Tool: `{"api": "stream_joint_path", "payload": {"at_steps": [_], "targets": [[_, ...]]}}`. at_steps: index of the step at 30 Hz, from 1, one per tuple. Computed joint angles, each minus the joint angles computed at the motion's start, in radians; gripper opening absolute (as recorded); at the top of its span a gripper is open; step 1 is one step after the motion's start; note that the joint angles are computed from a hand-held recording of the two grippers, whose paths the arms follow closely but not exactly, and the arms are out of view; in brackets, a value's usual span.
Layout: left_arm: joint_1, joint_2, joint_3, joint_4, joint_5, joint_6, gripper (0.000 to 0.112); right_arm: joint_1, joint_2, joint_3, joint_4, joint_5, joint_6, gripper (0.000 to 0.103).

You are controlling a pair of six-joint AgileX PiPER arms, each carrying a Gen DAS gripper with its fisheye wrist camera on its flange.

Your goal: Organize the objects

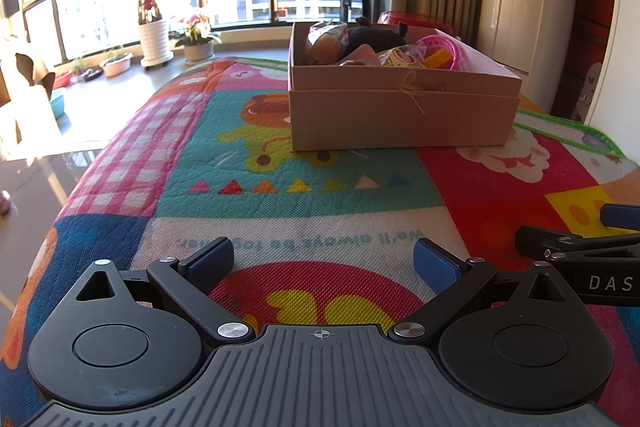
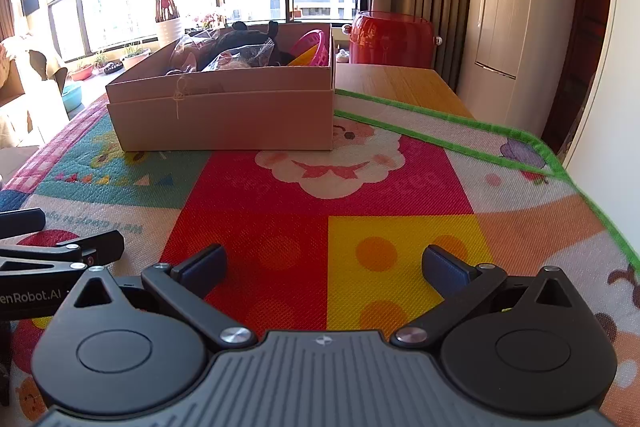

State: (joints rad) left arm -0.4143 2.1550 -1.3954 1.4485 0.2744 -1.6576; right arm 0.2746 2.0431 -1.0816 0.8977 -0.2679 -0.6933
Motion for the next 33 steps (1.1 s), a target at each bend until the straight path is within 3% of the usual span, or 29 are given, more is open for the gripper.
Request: {"api": "stream_joint_path", "payload": {"at_steps": [33], "targets": [[0.001, 0.000, -0.001, 0.000, -0.005, 0.001, 0.101, 0.003, 0.000, 0.000, 0.006, -0.003, -0.005, 0.103]]}}
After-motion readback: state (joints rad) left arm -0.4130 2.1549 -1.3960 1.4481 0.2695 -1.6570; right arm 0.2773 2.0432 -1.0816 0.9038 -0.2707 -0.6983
